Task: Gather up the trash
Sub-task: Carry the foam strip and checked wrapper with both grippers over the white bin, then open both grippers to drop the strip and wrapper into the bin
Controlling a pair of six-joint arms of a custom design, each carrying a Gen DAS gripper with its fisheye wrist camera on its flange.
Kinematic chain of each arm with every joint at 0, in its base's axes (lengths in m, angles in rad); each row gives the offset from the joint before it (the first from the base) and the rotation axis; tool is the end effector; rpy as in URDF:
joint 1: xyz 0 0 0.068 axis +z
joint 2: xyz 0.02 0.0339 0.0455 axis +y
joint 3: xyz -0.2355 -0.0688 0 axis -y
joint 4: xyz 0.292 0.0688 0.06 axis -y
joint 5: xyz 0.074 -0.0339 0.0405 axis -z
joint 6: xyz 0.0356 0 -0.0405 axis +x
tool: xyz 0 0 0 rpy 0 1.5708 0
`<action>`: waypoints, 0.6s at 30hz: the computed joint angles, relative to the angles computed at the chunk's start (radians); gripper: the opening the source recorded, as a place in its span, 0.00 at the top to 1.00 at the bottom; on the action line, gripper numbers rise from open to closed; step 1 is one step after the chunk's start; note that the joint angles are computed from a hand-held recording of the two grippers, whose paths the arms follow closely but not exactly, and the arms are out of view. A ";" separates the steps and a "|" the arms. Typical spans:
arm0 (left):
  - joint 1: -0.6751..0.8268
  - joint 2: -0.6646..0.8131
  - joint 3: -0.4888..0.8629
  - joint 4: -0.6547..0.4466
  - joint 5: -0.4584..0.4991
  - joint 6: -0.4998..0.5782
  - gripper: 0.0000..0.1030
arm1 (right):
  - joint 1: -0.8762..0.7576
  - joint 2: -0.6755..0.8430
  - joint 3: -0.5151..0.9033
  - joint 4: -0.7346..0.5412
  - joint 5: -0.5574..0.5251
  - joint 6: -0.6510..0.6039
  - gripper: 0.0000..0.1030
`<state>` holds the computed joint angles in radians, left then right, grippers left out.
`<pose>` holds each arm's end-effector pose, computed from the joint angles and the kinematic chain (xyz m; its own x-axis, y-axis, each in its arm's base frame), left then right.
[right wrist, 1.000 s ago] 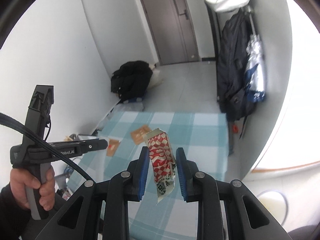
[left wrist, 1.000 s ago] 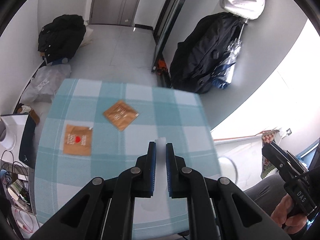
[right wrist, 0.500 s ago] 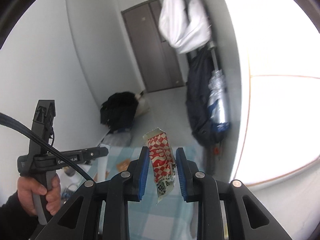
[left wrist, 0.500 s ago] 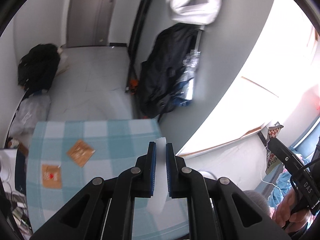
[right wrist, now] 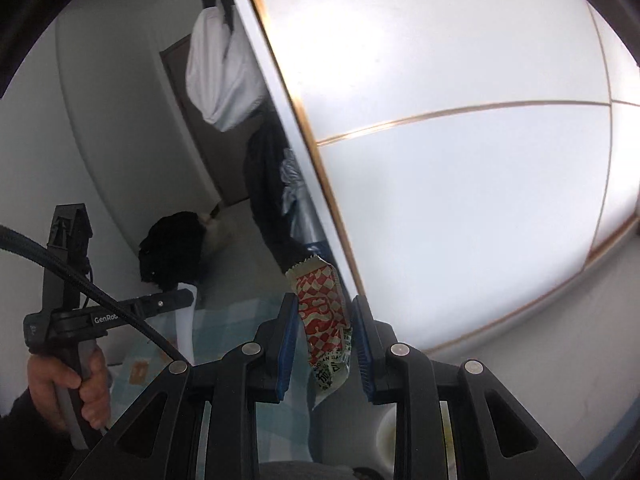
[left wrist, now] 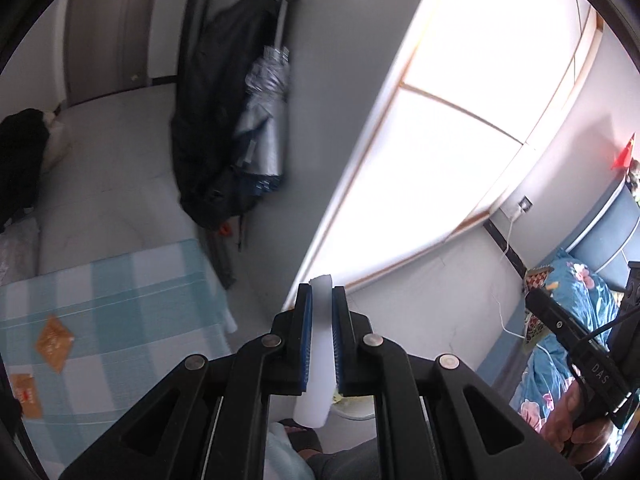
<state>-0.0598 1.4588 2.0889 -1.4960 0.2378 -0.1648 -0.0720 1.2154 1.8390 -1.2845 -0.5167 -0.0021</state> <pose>0.2636 -0.0242 0.4853 -0.7845 -0.1128 -0.6097 0.0829 0.9554 -0.2833 0.2236 0.0015 0.4891 -0.6116 0.0423 -0.7901 -0.3277 0.8953 0.3016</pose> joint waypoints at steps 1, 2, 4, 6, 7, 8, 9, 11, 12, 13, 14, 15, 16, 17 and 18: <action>-0.020 0.014 -0.008 0.008 0.000 -0.006 0.95 | -0.033 -0.004 -0.026 -0.001 -0.015 -0.013 0.75; -0.034 0.027 -0.018 0.015 0.010 -0.009 0.95 | -0.058 -0.010 -0.047 -0.004 -0.025 -0.022 0.75; -0.064 0.047 -0.061 0.048 0.050 -0.015 0.95 | -0.112 -0.014 -0.107 0.002 -0.043 -0.037 0.75; -0.107 0.058 -0.101 0.082 0.045 -0.013 0.95 | -0.164 -0.020 -0.173 0.004 -0.062 -0.051 0.75; -0.123 0.069 -0.126 0.104 0.063 -0.004 0.95 | -0.181 -0.020 -0.202 0.004 -0.066 -0.061 0.75; -0.137 0.069 -0.148 0.118 0.066 -0.001 0.95 | -0.197 -0.023 -0.236 0.010 -0.064 -0.070 0.75; -0.151 0.080 -0.164 0.132 0.069 0.014 0.95 | -0.212 -0.029 -0.278 0.021 -0.063 -0.078 0.75; -0.176 0.109 -0.186 0.154 0.080 0.054 0.95 | -0.233 -0.033 -0.351 0.034 -0.062 -0.087 0.75; -0.187 0.118 -0.199 0.171 0.081 0.069 0.95 | -0.237 -0.035 -0.380 0.042 -0.061 -0.086 0.75; -0.197 0.143 -0.199 0.174 0.097 0.095 0.95 | -0.248 -0.031 -0.408 0.048 -0.063 -0.091 0.75; -0.203 0.160 -0.198 0.174 0.108 0.108 0.95 | -0.241 -0.028 -0.438 0.062 -0.055 -0.080 0.75; -0.210 0.173 -0.203 0.181 0.108 0.117 0.95 | -0.244 -0.028 -0.472 0.076 -0.052 -0.074 0.75; -0.224 0.199 -0.201 0.183 0.108 0.134 0.95 | -0.245 -0.025 -0.497 0.087 -0.052 -0.069 0.75; -0.228 0.211 -0.203 0.183 0.119 0.145 0.95 | -0.248 -0.018 -0.527 0.098 -0.052 -0.065 0.75; -0.235 0.219 -0.211 0.185 0.130 0.152 0.95 | -0.251 -0.015 -0.535 0.092 -0.052 -0.065 0.75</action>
<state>-0.2953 1.6779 1.8783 -1.3114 0.3678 -0.0131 -0.3226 1.2005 1.3040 -1.1929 -0.5689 -0.0667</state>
